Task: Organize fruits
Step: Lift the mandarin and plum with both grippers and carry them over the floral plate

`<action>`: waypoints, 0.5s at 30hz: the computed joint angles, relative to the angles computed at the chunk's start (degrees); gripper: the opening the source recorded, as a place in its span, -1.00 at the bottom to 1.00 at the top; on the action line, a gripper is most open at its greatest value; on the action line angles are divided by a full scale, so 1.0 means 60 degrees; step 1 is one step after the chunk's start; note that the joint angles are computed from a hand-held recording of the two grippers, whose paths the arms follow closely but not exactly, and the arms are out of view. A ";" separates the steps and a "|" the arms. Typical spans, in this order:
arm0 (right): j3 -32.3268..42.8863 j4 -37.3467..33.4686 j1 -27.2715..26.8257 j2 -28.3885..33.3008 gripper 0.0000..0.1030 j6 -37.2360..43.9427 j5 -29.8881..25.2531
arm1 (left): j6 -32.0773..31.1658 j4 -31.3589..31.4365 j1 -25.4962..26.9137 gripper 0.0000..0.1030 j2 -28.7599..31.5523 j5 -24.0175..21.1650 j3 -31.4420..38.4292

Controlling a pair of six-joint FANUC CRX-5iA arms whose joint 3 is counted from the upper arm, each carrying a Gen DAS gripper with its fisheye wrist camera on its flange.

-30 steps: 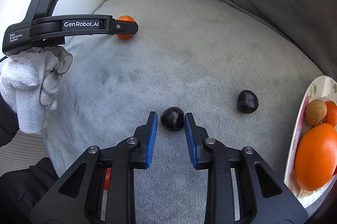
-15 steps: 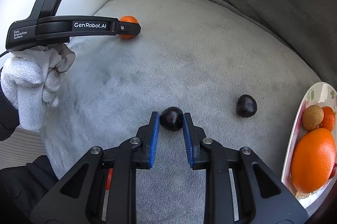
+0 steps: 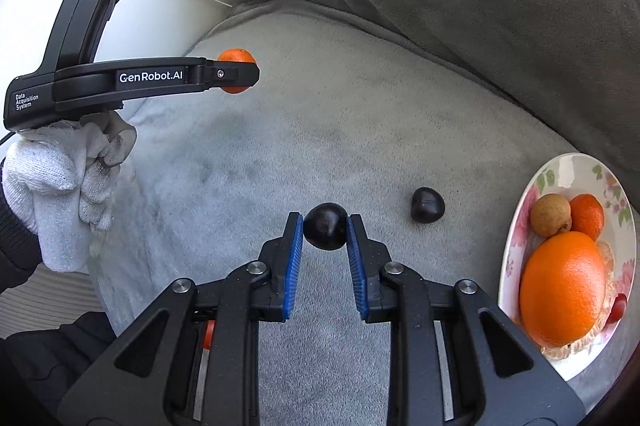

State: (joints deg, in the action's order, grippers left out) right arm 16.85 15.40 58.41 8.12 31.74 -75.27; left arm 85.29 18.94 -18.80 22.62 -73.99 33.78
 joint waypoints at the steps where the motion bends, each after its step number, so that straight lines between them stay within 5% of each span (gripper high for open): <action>1: -0.0093 0.0084 0.0044 -0.0096 -0.55 -0.0134 -0.0007 | -0.0048 0.0057 -0.0036 -0.32 0.0008 0.0012 0.0031; 15: -0.1277 0.1279 0.0405 -0.1254 -0.55 -0.1916 -0.0277 | -0.0441 0.0684 -0.0725 -0.32 0.0667 -0.0290 0.1225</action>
State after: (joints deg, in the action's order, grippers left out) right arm 9.19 23.07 60.84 0.60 20.25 -76.93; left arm 82.64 23.04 -23.15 26.62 -75.72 41.13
